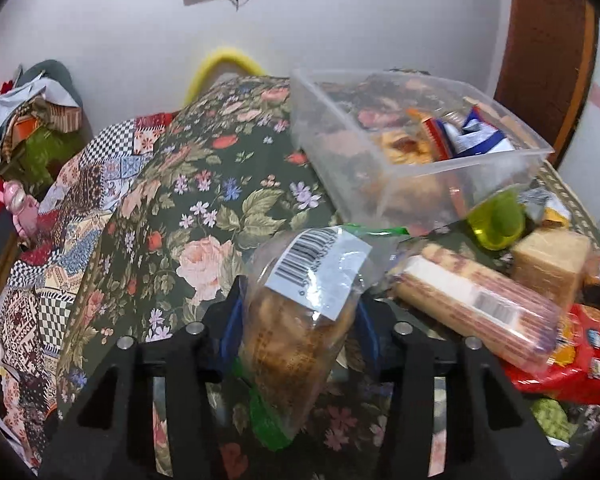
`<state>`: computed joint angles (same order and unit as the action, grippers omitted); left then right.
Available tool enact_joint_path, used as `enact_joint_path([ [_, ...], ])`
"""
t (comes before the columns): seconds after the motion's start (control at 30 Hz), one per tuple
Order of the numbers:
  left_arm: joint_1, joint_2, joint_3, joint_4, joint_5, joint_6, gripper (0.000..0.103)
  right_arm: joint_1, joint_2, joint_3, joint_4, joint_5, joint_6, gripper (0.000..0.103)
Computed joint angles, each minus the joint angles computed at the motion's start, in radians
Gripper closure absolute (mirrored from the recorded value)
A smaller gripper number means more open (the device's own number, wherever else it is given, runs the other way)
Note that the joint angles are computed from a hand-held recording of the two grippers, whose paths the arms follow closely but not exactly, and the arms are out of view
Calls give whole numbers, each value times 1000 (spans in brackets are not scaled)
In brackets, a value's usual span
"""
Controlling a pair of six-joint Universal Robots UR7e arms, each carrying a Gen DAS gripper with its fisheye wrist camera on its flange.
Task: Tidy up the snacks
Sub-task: 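Grasp the barcoded cookie bag with the left tool while the right tool grasps the orange bun bag, then carry both bags over the clear box and release them inside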
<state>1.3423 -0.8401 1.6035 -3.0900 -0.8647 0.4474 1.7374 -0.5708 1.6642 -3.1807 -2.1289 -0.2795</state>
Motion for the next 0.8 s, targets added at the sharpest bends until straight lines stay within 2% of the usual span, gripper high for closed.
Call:
enact_joint_path([
  [0.33, -32, -89, 68, 9, -59, -80, 55, 27, -15, 16, -91, 12, -45, 52],
  [0.6, -86, -120, 78, -28, -71, -102, 55, 54, -13, -44, -119, 18, -127, 52],
  [0.8, -108, -106, 36, -28, -95, -103, 55, 74, 1, -110, -134, 56, -186, 52],
])
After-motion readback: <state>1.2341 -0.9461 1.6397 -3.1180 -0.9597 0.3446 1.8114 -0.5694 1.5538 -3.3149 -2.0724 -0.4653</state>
